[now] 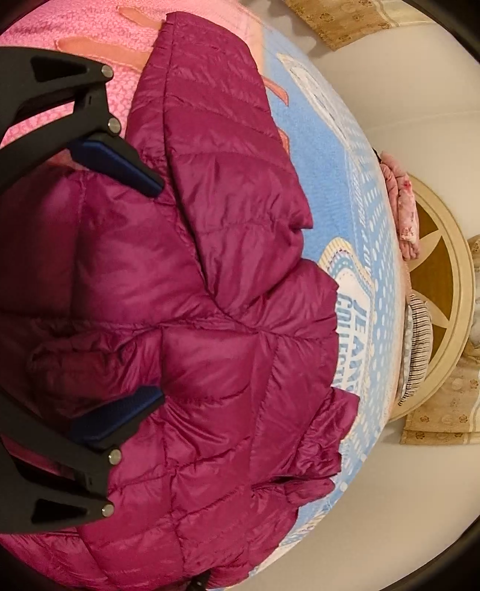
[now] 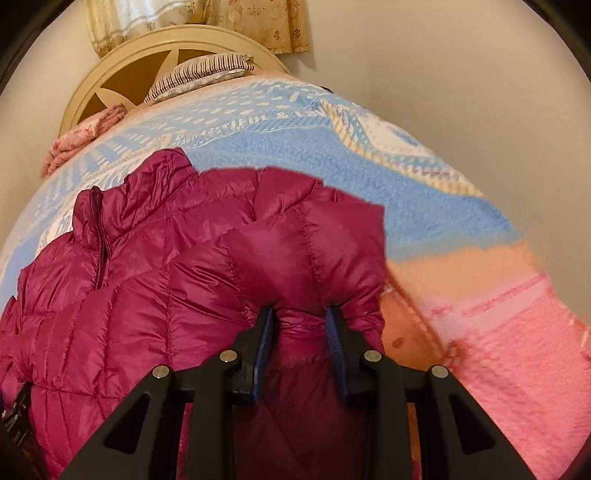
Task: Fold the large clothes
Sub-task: 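Carry the sleeve across the jacket body and release it with the right gripper, then grasp the other sleeve with the left gripper and fold it across the body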
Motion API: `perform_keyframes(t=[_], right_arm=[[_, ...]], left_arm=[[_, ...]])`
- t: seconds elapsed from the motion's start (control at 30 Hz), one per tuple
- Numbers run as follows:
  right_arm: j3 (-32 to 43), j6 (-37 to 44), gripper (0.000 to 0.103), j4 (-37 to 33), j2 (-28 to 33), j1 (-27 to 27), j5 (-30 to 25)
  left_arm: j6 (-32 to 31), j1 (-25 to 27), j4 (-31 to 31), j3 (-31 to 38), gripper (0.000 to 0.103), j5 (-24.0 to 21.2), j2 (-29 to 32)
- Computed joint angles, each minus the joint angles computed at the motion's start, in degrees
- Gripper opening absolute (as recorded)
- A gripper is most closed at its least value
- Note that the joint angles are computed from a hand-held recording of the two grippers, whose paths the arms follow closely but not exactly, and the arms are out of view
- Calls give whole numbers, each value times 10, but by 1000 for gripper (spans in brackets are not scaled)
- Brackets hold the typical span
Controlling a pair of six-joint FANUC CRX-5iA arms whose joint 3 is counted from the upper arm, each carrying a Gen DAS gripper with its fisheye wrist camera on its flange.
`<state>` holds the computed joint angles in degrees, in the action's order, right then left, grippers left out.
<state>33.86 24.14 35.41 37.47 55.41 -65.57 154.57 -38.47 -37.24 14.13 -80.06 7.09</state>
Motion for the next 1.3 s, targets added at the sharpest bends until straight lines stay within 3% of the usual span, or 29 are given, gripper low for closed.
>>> perform_keyframes(t=[0.07,0.17,0.33,0.43,0.5,0.57,0.67,0.73,0.77,0.8,0.93,1.0,1.07,1.17,1.3], right_arm=[[-67,-61,31,56,-43,17,49],[-122,-79,31,85,-88,46,96],[-182,-94,31,106,-142,100,143],[-199,-100,31,112,-159,125,156],[-201,-93,31,96,-165,141,155],[-201,-86,31,82,-168,155,147],[-197,-80,31,61,-173,170,122],[-207,-89,31,59,-183,177,116],[-211,-92,31,59,-187,180,111],[-213,-92,31,58,-189,180,109],[-228,-113,31,64,-202,189,89],[-238,-126,31,64,-209,190,90],[-244,-135,31,61,-214,189,88],[-257,-148,31,56,-225,188,92],[-282,-177,31,68,-242,189,92]], left_arm=[[2,4,7,-15,103,11,-23],[44,-7,-20,-50,103,5,-82],[130,-23,-107,-103,103,-92,-185],[175,12,-129,-141,103,-160,-237],[190,52,-128,-166,103,-176,-260],[181,116,-99,-194,103,-163,-281],[140,222,-17,-241,103,-81,-315],[110,289,44,-277,93,-19,-338],[98,315,73,-299,81,11,-351],[101,322,84,-308,76,16,-354],[162,231,13,-273,65,-40,-308],[162,226,10,-274,47,-35,-309],[149,238,20,-285,31,-4,-326],[128,236,10,-261,26,-8,-303],[112,167,-61,-197,26,-40,-276]])
